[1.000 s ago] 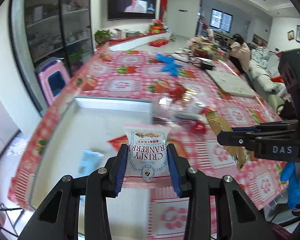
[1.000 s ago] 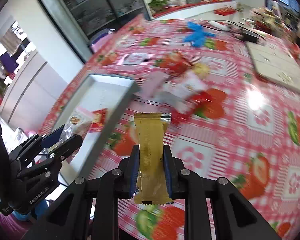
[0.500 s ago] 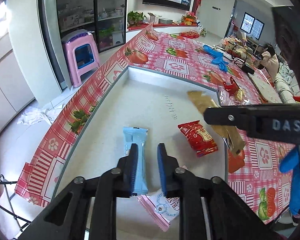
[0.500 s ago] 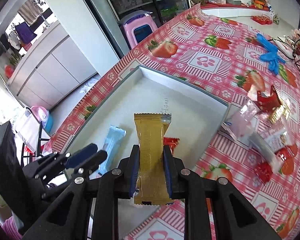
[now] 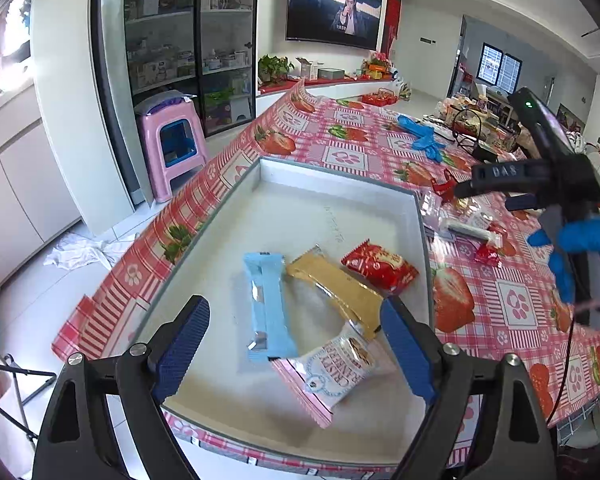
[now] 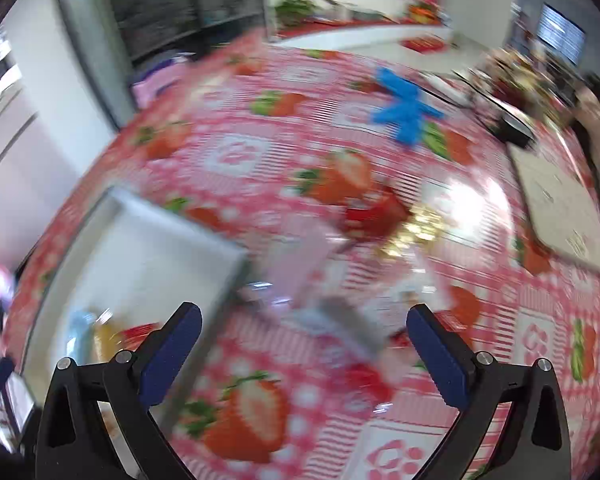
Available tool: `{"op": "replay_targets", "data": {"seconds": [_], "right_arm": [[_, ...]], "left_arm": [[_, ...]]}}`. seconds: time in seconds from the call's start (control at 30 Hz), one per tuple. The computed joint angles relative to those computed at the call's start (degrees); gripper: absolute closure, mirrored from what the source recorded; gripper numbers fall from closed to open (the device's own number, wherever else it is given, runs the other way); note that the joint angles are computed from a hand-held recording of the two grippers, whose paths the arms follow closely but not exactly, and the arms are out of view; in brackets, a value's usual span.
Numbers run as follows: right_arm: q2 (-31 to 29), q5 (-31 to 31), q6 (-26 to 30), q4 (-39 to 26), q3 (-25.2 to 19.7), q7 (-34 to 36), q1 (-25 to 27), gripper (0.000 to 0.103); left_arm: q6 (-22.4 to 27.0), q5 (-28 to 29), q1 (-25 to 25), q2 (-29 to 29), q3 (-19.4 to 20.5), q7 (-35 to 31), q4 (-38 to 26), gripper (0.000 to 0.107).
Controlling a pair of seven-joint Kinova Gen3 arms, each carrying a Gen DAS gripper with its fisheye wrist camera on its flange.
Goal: Organize snacks
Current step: 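Carry both packets into the white tray and open both grippers, then grasp the red packet with white text with the right gripper while the left approaches the clear stick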
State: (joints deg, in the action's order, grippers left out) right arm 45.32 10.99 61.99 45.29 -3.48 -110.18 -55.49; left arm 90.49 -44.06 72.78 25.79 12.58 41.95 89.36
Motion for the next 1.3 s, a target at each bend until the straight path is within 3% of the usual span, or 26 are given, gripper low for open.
{"op": "replay_targets", "data": {"seconds": [0.1,0.27,0.4,0.53,0.6,0.67,1.07,1.23,1.3], "right_arm": [[3.9,-2.5,4.6,-6.6,0.6,-3.4,2.6,0.0],[11.4,-1.9,9.0,-17.2,1.3,-4.7,2.5,0.0],[14.9,-1.0,10.0,-21.7,3.1,-2.9,0.3,0.0],[15.2,1.1,9.3,-20.8,5.0,2.5,-1.8,0.0],[13.4,1.0,6.8,-16.9,4.9,3.0,-1.6,0.001],[10.9,0.8,3.9,-11.5,4.6,3.1,-1.0,0.01],[-6.1,1.2,-7.2,20.3,0.1,2.9,7.0,0.01],[-13.1,0.7,-12.7,32.7,-2.2,3.2,12.7,0.009],[-16.2,-2.7,-16.3,37.4,-4.3,5.6,17.1,0.009]], "left_arm": [[0.7,0.3,0.0,1.0,0.1,-1.8,-1.4,0.018],[2.0,1.0,0.7,2.2,-0.4,-4.2,-3.4,0.018],[1.2,2.1,0.4,2.7,-0.6,-5.9,-3.8,0.018],[-0.1,3.0,0.2,2.9,-1.1,-6.3,-4.0,0.018],[-0.4,2.9,0.3,3.1,-1.3,-6.6,-4.5,0.018],[0.0,2.6,0.4,3.6,-1.5,-7.8,-5.9,0.018],[-0.2,1.0,1.6,8.6,-4.3,-19.0,-17.4,0.017],[-2.9,1.5,0.7,10.7,-5.8,-25.3,-21.9,0.017],[-4.7,2.1,-0.1,11.2,-6.5,-27.9,-23.4,0.017]]}}
